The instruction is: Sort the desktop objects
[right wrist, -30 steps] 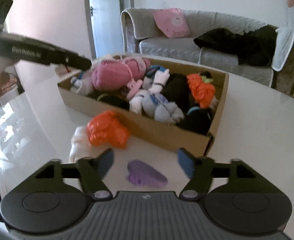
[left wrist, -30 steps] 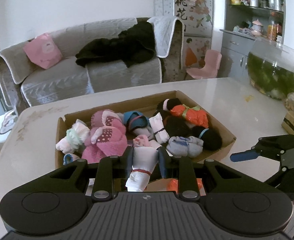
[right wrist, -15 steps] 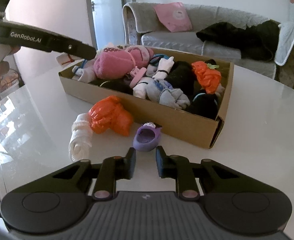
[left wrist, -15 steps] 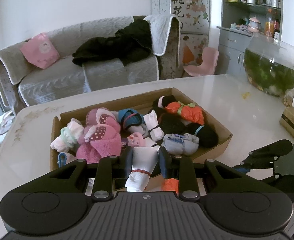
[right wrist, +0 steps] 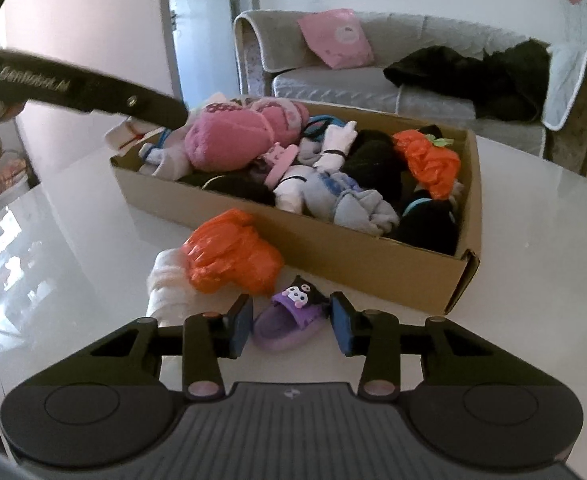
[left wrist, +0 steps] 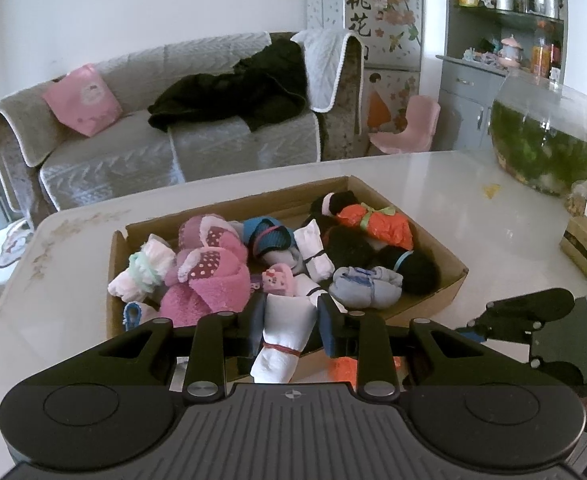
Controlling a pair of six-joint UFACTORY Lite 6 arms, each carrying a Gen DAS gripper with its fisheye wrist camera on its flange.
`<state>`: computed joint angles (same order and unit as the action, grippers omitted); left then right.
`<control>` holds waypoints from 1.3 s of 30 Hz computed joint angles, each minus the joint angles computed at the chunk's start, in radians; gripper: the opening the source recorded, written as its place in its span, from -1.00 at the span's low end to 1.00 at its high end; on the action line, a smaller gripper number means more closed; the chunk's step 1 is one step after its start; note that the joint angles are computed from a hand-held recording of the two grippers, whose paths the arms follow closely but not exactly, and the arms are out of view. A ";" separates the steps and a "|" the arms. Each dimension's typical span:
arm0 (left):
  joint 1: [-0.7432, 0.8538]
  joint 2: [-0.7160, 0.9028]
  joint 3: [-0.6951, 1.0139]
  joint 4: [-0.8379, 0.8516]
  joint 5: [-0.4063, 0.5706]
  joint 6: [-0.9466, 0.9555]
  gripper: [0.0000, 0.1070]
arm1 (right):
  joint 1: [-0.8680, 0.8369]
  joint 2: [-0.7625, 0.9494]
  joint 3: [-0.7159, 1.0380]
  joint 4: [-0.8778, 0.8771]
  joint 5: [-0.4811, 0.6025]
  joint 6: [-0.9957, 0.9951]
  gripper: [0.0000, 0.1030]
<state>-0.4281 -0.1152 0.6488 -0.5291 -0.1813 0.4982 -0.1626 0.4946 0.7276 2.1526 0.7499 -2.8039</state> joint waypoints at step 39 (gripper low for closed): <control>-0.020 0.226 0.266 -0.266 -0.106 0.230 -0.37 | -0.037 -0.051 0.293 -0.094 0.106 0.368 -0.26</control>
<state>-0.4478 0.1103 0.9151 -0.7948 -0.2872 0.7281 -0.1997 0.4436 1.0210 2.0583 0.8559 -2.4358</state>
